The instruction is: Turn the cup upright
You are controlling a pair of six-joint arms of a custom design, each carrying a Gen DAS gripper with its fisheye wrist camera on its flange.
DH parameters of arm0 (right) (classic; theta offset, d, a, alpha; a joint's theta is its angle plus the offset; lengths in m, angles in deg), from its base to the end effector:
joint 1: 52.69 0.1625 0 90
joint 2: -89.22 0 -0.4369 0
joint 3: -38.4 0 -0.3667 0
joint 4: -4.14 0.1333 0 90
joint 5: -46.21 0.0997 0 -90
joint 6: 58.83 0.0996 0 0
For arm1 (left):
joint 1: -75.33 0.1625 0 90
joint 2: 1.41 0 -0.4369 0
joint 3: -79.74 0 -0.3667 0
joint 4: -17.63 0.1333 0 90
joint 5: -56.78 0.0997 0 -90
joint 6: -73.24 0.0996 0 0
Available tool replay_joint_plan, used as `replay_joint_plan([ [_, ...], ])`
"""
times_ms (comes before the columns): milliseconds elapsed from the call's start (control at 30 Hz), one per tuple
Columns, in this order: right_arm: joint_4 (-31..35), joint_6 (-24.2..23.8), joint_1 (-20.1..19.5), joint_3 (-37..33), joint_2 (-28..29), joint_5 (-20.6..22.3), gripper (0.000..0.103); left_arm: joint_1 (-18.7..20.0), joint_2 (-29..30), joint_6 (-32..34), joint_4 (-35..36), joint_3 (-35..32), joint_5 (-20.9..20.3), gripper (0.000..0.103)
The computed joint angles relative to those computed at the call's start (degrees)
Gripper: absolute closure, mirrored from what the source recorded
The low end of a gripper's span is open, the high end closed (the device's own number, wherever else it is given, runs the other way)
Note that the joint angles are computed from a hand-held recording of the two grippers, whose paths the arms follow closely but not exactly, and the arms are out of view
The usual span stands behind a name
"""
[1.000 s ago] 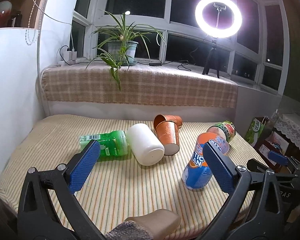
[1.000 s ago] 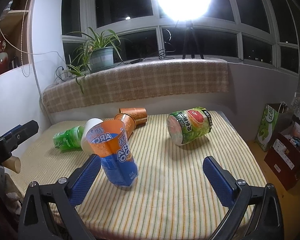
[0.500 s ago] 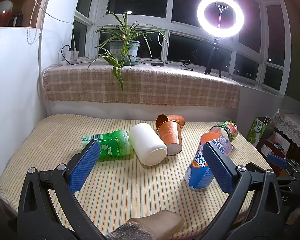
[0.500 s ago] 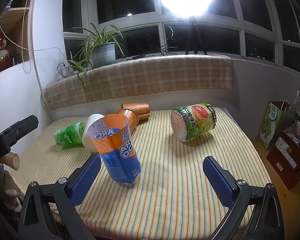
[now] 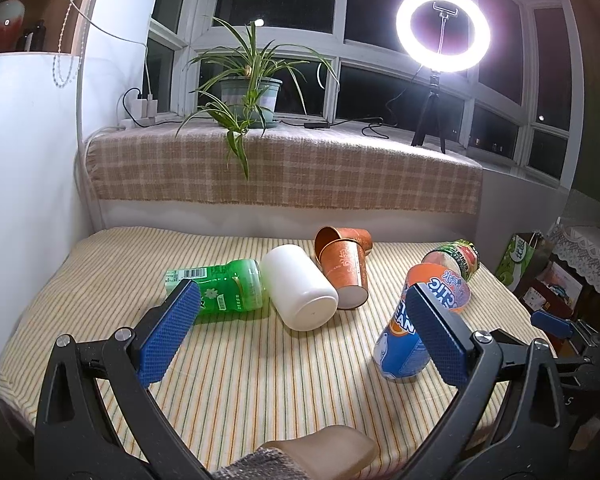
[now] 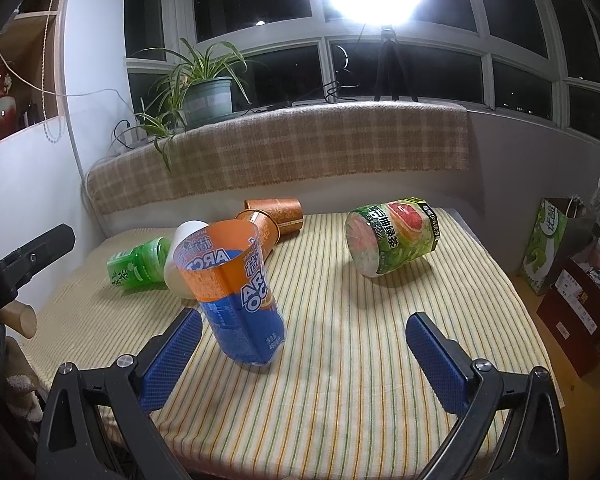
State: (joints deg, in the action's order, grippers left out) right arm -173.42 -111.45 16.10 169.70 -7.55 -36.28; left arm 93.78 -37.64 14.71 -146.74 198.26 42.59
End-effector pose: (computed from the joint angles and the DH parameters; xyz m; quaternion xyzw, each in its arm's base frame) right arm -0.0045 -0.4160 0.4088 0.2698 -0.8516 0.3914 0.2207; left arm -0.3987 -0.3753 0.0194 0.1314 0.7773 -0.5327 0.3080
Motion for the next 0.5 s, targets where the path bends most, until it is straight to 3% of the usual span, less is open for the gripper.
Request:
replay_joint_plan([
  [500,1.04,-0.14,-0.05,-0.37,0.73,-0.74,0.0,0.94,-0.1,1.99,-1.87,0.36,-0.45,0.0],
])
